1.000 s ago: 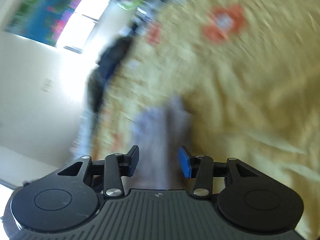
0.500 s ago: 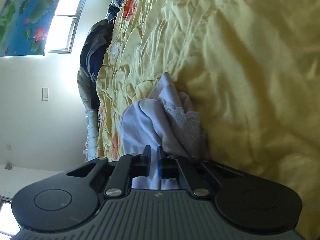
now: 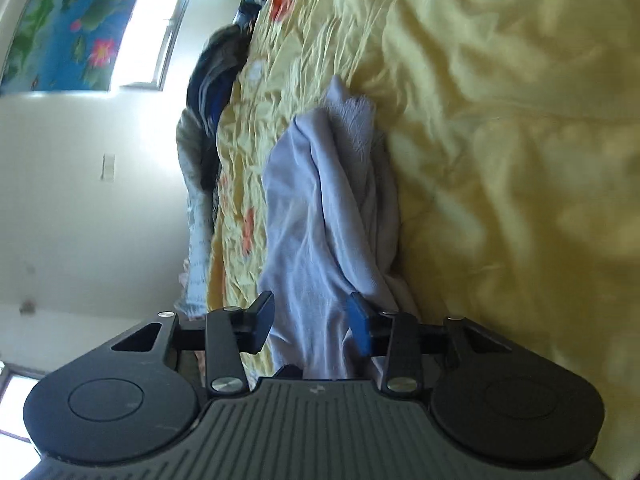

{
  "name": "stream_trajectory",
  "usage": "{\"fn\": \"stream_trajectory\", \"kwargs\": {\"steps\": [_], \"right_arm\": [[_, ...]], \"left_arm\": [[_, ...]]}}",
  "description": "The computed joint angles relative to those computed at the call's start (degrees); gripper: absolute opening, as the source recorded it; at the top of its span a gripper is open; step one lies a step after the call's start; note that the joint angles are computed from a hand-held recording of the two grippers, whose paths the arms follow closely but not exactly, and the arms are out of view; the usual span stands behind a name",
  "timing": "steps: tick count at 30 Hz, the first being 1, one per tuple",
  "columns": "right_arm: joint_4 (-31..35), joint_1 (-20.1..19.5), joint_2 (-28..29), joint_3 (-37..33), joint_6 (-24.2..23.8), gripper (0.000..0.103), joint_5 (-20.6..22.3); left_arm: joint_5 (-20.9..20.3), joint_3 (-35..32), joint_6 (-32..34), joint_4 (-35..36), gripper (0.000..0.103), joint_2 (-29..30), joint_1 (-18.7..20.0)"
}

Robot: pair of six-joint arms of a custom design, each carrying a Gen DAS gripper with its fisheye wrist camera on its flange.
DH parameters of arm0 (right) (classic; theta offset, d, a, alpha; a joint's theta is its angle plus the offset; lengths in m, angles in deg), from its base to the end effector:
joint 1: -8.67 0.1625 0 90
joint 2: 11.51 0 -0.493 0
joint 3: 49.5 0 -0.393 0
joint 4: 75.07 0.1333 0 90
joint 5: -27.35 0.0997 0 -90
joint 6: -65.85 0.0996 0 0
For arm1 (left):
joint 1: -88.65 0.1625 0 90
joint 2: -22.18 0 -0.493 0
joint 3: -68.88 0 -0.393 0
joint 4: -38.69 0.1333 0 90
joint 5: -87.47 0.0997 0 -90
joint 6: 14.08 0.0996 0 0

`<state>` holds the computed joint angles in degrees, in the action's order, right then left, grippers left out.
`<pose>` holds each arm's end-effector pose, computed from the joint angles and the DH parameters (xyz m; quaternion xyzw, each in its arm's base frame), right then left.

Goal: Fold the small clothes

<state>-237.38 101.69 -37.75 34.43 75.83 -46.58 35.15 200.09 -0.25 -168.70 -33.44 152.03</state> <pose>0.2014 -0.7633 -0.0191 0.0419 0.9814 -0.1095 0.1520 -0.0518 -0.5367 0.1964 0.1976 0.8695 -0.3691 0.2622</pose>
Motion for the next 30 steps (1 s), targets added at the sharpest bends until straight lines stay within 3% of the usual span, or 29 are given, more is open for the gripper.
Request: {"fn": "stream_trajectory", "kwargs": {"steps": [2,6,9,11,14,16,19,23,24,30], "right_arm": [[-5.0,0.4,-3.0,4.6,-2.5,0.064,-0.5],[-12.3,1.8,-9.1,14.3,-9.4,0.071,-4.6],[-20.5,4.4,-10.5,20.4,-15.5,0.072,-15.8],[-27.8,7.3,-8.2,22.3,-20.3,0.072,-25.8],[-34.8,9.7,-4.6,23.5,-28.1,0.075,-34.7],[-36.3,10.9,-2.5,23.3,-30.4,0.075,-39.7],[-41.3,11.3,-0.6,24.4,-32.0,0.086,-42.1],[-44.4,12.5,1.3,24.4,-34.8,0.1,-45.3],[-45.1,12.7,1.9,24.3,-35.8,0.102,-46.0],[-53.5,13.3,5.6,23.6,-42.0,0.102,-48.8]], "left_arm": [[1.8,2.6,-0.7,-3.1,0.069,-1.8,-1.1],[9.7,7.3,-3.0,-9.9,0.077,-4.0,-3.2],[17.1,7.5,-8.2,-9.5,0.078,-3.0,-4.3],[17.7,7.2,-11.8,-6.6,0.078,-2.3,-4.3],[17.4,7.3,-16.5,-2.5,0.078,-0.8,-4.5],[19.1,7.4,-18.5,-0.9,0.078,0.3,-4.7],[18.8,8.4,-20.9,0.2,0.079,1.1,-3.8],[22.0,9.5,-17.5,-3.4,0.098,3.5,-4.7],[22.1,9.7,-17.5,-3.5,0.103,3.7,-4.7],[22.5,11.0,-11.1,-15.8,0.103,7.3,-4.5]]}}
